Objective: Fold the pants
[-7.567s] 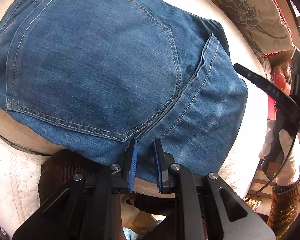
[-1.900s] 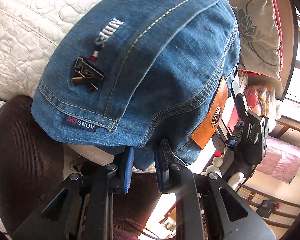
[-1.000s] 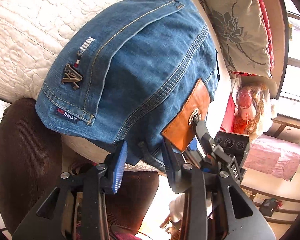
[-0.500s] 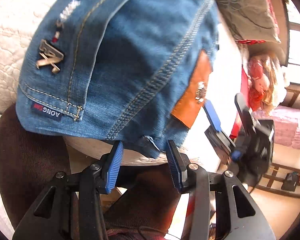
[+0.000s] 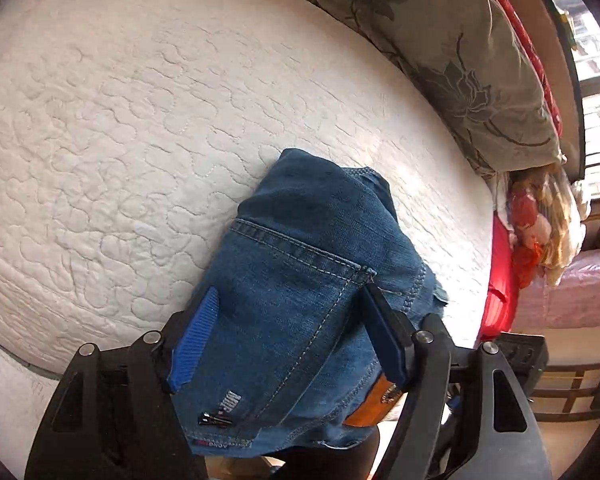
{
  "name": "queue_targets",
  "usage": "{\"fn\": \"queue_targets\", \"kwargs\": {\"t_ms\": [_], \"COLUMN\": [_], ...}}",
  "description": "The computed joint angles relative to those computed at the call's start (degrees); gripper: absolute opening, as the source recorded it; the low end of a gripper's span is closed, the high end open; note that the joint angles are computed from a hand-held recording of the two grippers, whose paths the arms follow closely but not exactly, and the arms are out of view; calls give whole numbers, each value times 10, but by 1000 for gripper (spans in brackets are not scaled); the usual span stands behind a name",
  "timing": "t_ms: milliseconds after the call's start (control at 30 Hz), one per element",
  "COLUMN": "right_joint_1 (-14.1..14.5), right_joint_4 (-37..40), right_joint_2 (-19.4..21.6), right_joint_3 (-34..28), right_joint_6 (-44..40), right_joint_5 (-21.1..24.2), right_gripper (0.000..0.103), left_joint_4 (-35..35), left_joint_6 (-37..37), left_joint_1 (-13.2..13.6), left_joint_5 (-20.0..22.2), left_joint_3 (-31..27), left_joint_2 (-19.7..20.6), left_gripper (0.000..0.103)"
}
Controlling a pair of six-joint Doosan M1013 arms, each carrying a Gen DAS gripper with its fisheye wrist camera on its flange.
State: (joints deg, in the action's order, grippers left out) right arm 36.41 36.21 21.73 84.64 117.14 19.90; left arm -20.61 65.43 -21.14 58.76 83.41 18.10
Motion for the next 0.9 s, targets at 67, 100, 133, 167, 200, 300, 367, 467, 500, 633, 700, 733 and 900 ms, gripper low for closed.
{"fn": "queue_targets", "kwargs": {"t_ms": [67,100,133,167,200,300,367,467,500,633,700,733,900], "right_joint_1": [1,0,-1,-3,-2,0,6,16,19,28,26,23,10], "right_joint_4": [-110,-153,-165,-153,-147,-180,-251,-297,-297,-345,-361,-354,-279], "right_joint_2": [-4,0,6,7,4,-8,-15,-10,-4,29,46,50,40], "right_joint_3": [9,5,3,6,13,17,11,-15,-27,-76,-93,-91,-66], "right_joint_6": [117,154,163,155,157,189,232,208,186,179,191,186,150], "right_joint_5": [5,36,59,64,50,39,32,21,27,90,150,155,123], "right_gripper": [7,8,8,6,8,23,25,24,24,24,17,16,14], "left_joint_4": [81,121,158,184,186,97,15,-8,-2,58,113,141,175], "left_joint_6": [0,-8,-7,-9,-6,30,37,28,30,24,-2,-9,-26], "left_joint_1": [-29,-43,-53,-61,-62,-32,-3,11,8,-18,-34,-42,-55], "left_joint_5": [5,14,20,26,25,14,-4,-29,-25,11,25,21,5], "left_joint_3": [-19,-29,-28,-33,-33,-20,-4,-1,-8,-47,-60,-61,-58], "left_joint_2": [17,27,26,30,29,12,-2,-10,-6,29,47,51,47], "left_gripper": [73,75,76,76,76,76,75,75,76,76,79,81,86]}}
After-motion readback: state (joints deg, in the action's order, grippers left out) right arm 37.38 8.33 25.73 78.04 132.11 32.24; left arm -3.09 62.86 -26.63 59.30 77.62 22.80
